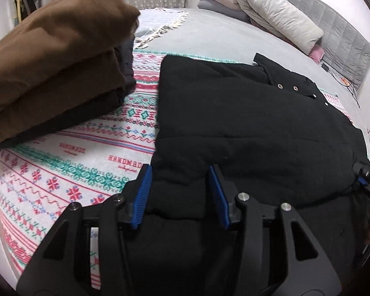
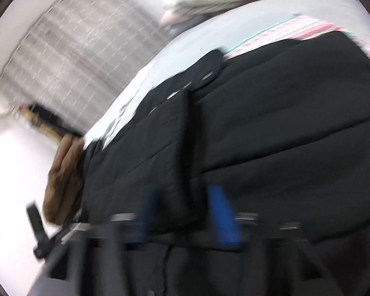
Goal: Fold large clothes
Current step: 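Fold the held side panel across the jacket body and open the left gripper, then grasp the jacket hem with both grippers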
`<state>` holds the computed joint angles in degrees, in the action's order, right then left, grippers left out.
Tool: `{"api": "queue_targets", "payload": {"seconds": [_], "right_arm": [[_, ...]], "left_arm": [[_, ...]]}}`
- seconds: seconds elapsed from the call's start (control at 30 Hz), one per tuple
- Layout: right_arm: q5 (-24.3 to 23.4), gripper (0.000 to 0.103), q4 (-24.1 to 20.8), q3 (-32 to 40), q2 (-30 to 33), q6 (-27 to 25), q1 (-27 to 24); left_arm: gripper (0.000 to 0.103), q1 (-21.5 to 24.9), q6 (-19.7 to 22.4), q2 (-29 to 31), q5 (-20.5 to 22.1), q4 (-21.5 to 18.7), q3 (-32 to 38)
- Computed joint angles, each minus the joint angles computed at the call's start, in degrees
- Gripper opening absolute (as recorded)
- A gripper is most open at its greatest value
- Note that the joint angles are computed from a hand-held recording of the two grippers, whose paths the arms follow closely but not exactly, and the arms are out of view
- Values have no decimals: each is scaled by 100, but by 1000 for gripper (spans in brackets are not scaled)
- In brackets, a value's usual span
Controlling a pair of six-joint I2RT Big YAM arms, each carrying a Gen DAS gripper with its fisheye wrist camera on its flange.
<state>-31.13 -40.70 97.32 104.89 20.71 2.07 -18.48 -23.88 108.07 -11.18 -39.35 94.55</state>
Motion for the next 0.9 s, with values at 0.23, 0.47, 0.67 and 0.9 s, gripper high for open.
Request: {"api": "queue_targets", "payload": {"seconds": [0.23,0.47,0.67,0.9], "right_arm": [[866,13,-1305,550,-91,-495,252],[2155,26,-971,237,-345,-852,509],[2803,59,-1027,126,-392,-1295,546],[2409,65,-1704,479,-140,-844,336]], "left_arm": [[50,-92,85,-648,-6,1158,-699],[50,-195,402,-36,157,257,-111],[52,-330,596,16,-222,136,-23],[84,-344,495,-66,95,125,-47]]}}
